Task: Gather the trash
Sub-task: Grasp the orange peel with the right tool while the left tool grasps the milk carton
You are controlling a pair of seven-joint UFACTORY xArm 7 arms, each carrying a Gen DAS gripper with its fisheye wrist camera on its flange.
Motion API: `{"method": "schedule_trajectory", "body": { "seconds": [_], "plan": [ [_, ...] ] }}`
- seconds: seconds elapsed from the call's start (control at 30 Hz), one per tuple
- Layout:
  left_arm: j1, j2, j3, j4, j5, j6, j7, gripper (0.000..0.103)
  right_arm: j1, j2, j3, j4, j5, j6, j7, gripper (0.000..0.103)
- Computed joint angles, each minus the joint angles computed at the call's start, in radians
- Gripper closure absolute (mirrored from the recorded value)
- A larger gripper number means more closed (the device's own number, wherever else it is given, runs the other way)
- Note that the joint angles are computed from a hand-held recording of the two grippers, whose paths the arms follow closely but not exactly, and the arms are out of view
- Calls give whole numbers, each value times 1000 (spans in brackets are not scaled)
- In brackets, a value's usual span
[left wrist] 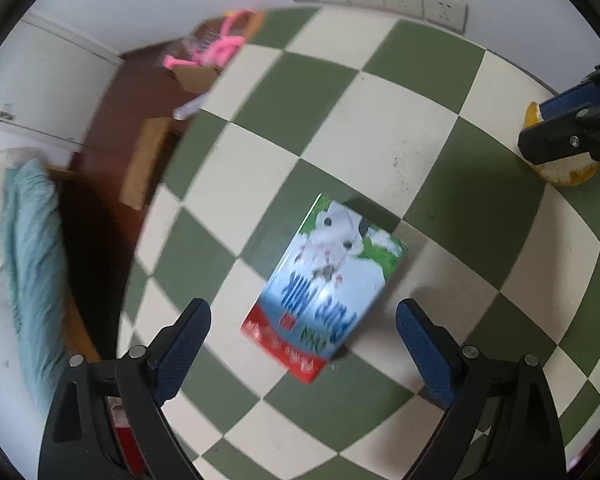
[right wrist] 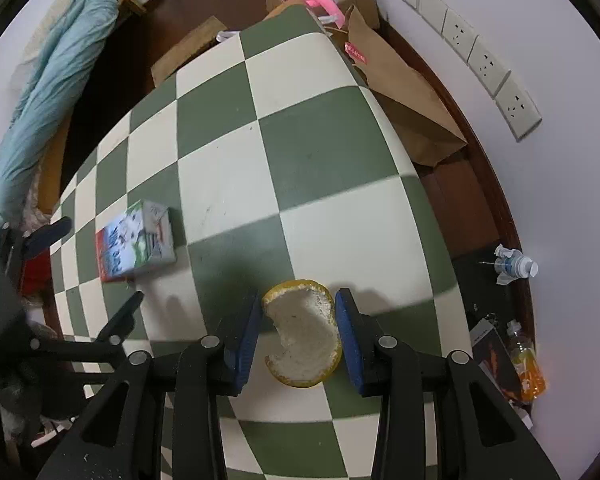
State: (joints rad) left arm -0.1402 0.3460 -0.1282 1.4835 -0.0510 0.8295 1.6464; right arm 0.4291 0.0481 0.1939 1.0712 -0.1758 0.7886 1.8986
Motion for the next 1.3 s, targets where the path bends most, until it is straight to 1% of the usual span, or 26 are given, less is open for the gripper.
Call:
{"method": "schedule_trajectory", "body": {
  "seconds": [0.1,0.17,0.2,0.23,0.27,0.3,0.33,0.37,0.4,0.5,0.53,0.6,0.63,0.7,0.73,0.77,0.8,0.87,0.9,0.97,1.07,1.13,1.17,1.3],
  "plan": [
    [-24,43,7,59,36,74,-35,9,-15,6,-10,-6,37,-17,-46,63],
    [-30,64,3,100,36,132,-51,11,-21,14,-13,-4,50,-18,-67,63],
    [-31,79,2,130,32,174,-57,18,-24,19,-15,-6,58,-27,-78,63],
    [-36,103,5,183,35,256,-75,31,-23,19,-15,-6,58,-27,-78,63],
    [-37,114,9,211,36,305,-87,36,-23,21,-16,-6,59,-29,-80,63],
    [-33,115,10,217,27,312,-101,40,-23,22,-16,-7,58,-31,-82,63],
    [-33,108,14,206,26,295,-121,42,-22,21,-17,-9,55,-33,-80,63],
    [-39,115,24,219,34,315,-163,42,-22,19,-17,-12,53,-37,-78,63],
    [-34,131,25,252,21,356,-193,43,-21,17,-16,-13,50,-40,-73,63],
    [-23,144,32,291,-7,409,-300,43,-19,21,-15,-11,50,-43,-79,63],
    [-14,139,31,283,-26,406,-329,43,-19,23,-15,-9,51,-40,-85,63],
    [7,114,20,234,-54,367,-323,41,-20,29,-16,-2,52,-32,-96,62],
    [11,99,19,199,-57,338,-320,41,-20,33,-16,1,55,-30,-102,59],
    [21,83,17,160,-68,304,-318,40,-20,47,-17,16,67,-16,-123,57],
    [24,85,18,164,-75,318,-334,42,-17,52,-17,26,59,-1,-126,57],
    [24,82,18,165,-78,318,-345,42,-11,70,-16,59,45,41,-141,57],
    [29,69,18,146,-83,305,-349,43,-9,70,-18,60,45,42,-141,57],
    [31,39,18,100,-91,263,-359,45,5,89,-19,94,14,91,-126,62],
    [36,19,20,69,-96,231,-363,46,12,101,-20,117,2,123,-127,63],
    [52,4,27,52,-114,203,-375,46,29,119,-23,148,-35,165,-109,64],
    [75,-26,44,33,-138,190,-439,46,52,121,-28,156,-81,175,-56,67],
    [94,-47,52,27,-161,204,-481,47,68,114,-27,153,-116,165,-6,67],
    [106,-63,55,14,-177,200,-492,47,76,117,-24,164,-129,174,12,67],
    [172,-126,77,-4,-256,233,-477,47,124,147,-12,242,-194,241,74,67]
  ]
}}
